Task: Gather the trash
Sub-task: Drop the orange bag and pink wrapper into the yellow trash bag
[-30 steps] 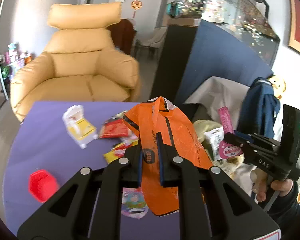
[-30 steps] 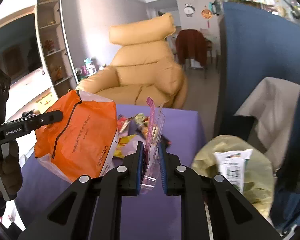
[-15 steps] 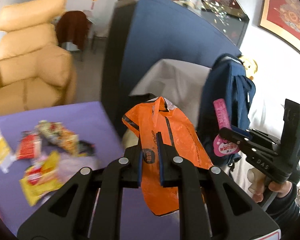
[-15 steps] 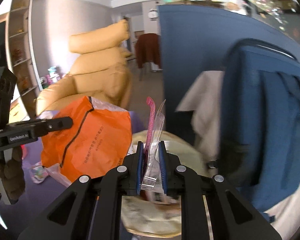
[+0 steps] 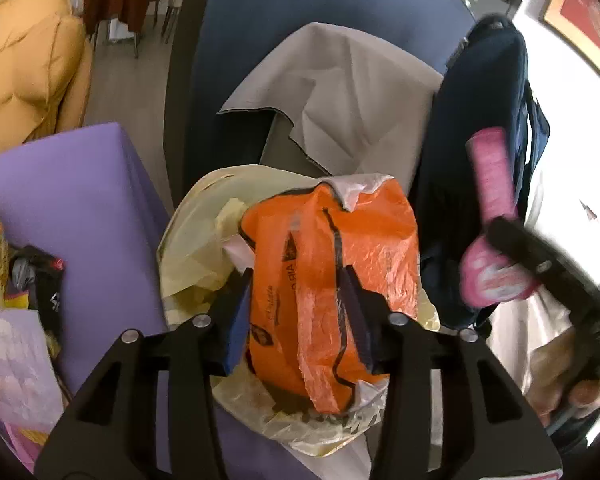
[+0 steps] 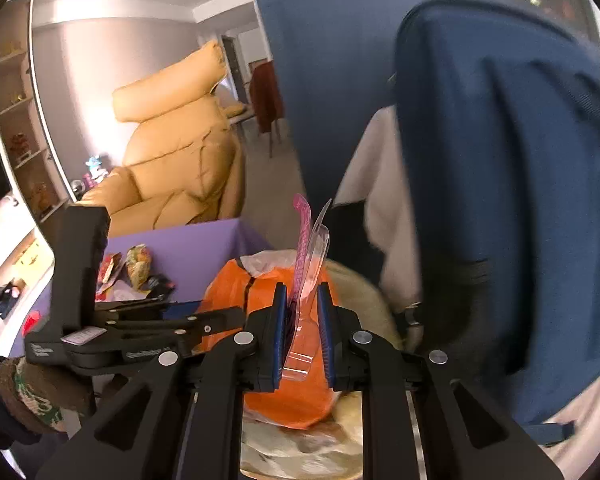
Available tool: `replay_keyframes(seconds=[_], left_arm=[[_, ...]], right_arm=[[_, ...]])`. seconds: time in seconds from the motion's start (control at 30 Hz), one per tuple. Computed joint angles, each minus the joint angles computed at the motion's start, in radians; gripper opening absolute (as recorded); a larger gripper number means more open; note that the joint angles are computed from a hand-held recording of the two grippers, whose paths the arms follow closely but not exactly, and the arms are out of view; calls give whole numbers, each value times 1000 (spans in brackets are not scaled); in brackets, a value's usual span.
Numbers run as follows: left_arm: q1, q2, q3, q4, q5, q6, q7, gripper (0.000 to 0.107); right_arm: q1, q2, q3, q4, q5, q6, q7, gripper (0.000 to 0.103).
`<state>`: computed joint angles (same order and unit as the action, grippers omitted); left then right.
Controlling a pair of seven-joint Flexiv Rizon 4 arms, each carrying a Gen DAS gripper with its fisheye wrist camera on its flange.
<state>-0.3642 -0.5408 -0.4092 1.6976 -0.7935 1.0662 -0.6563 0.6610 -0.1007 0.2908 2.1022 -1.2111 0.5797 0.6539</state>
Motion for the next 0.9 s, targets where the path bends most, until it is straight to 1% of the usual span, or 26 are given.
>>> replay_keyframes(seconds=[0.03, 0.07, 0.1, 0.13, 0.17, 0.2, 0.23, 0.27, 0.33, 0.4, 0.5, 0.6, 0.67, 0.7, 0.73, 0.77, 0.8, 0.83, 0.9], left_arm=[[8, 6, 1, 2, -11, -6, -8, 46], [17, 13, 2, 4, -24, -13, -16, 51], [21, 18, 8, 1, -28, -21, -26, 52], [24, 29, 19, 3, -27, -21, -33, 52], [27, 39, 25, 10, -29, -14, -30, 52], [32, 53, 28, 22, -34, -7, -22, 52], [41, 71, 30, 39, -43, -2, -6, 52], [50, 92, 30, 61, -62, 4, 17, 52], [57, 121, 36, 91, -92, 17, 52, 52], [65, 150, 41, 122, -135, 20, 91, 52], [67, 194, 57, 176, -217, 35, 166, 52], [50, 217, 79, 210, -279, 66, 232, 52], [47, 242, 94, 238, -324, 64, 280, 52], [46, 252, 104, 249, -341, 54, 296, 52], [46, 259, 116, 255, -348, 38, 299, 52], [44, 264, 127, 259, -352, 26, 300, 52], [41, 267, 136, 262, -356, 20, 303, 52], [40, 272, 144, 269, -370, 27, 316, 52], [34, 276, 154, 276, -392, 48, 343, 52]], right_arm=[[-10, -18, -12, -5, -16, 39, 5, 16], [-20, -37, -24, -8, -29, 83, 12, 16], [-40, -61, -42, -10, -42, 156, 21, 16], [-51, -80, -55, -11, -46, 204, 28, 16], [-67, -107, -68, -15, -34, 265, 28, 16], [-75, -124, -75, -14, -13, 299, 26, 16], [-88, -156, -82, -20, 38, 346, 3, 16], [-91, -176, -88, -25, 81, 365, -21, 16], [-84, -207, -93, -36, 184, 357, -83, 16], [-71, -217, -106, -31, 230, 351, -102, 16], [-49, -201, -136, -4, 173, 373, -32, 16], [-29, -174, -141, 6, 101, 338, 27, 17], [-24, -155, -125, 13, 83, 300, 37, 25], [-21, -149, -120, 12, 64, 289, 41, 34], [-23, -144, -118, 15, 38, 290, 50, 39], [-18, -138, -110, 14, 26, 269, 51, 43], [-12, -141, -100, 0, 41, 240, 37, 47], [1, -140, -87, -13, 65, 196, 20, 47], [12, -138, -75, -30, 82, 165, 2, 47]])
